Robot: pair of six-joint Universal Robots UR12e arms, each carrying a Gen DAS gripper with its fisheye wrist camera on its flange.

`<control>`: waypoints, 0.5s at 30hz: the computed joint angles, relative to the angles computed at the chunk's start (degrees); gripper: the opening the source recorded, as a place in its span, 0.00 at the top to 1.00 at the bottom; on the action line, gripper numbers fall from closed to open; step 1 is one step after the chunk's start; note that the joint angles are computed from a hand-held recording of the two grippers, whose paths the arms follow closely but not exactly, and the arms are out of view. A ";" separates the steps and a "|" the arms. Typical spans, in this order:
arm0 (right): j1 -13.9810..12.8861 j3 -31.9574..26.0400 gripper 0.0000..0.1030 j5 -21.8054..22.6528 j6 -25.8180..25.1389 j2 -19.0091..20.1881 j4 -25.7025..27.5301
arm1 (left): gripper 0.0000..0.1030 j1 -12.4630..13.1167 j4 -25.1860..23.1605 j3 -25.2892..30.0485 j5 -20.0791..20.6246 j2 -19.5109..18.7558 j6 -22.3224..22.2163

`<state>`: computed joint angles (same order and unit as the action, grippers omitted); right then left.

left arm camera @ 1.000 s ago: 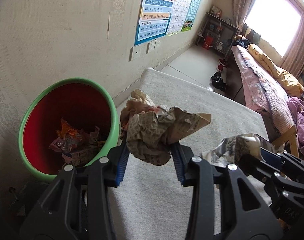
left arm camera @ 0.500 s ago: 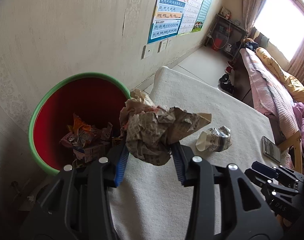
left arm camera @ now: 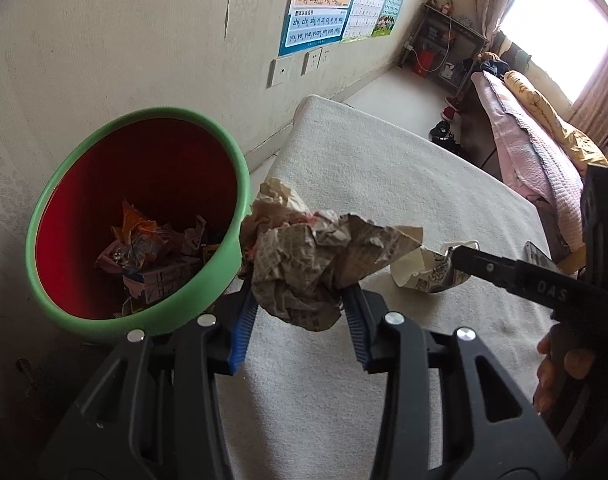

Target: Collect trash

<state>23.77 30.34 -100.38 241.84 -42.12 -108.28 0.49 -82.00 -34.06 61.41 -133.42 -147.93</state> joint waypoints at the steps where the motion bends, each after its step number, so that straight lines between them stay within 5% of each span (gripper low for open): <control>1: -0.22 -1.90 0.36 0.33 -0.71 1.07 1.53 | 0.62 -0.02 -0.40 0.44 0.12 -0.24 -0.03; 7: -1.05 -4.90 0.37 3.84 -2.20 3.21 3.19 | 0.62 0.04 -1.53 1.27 0.09 -0.73 -0.17; 15: 0.07 0.20 0.56 1.99 -2.10 -0.07 -1.88 | 0.62 -0.03 -1.68 1.40 0.06 -0.80 -0.06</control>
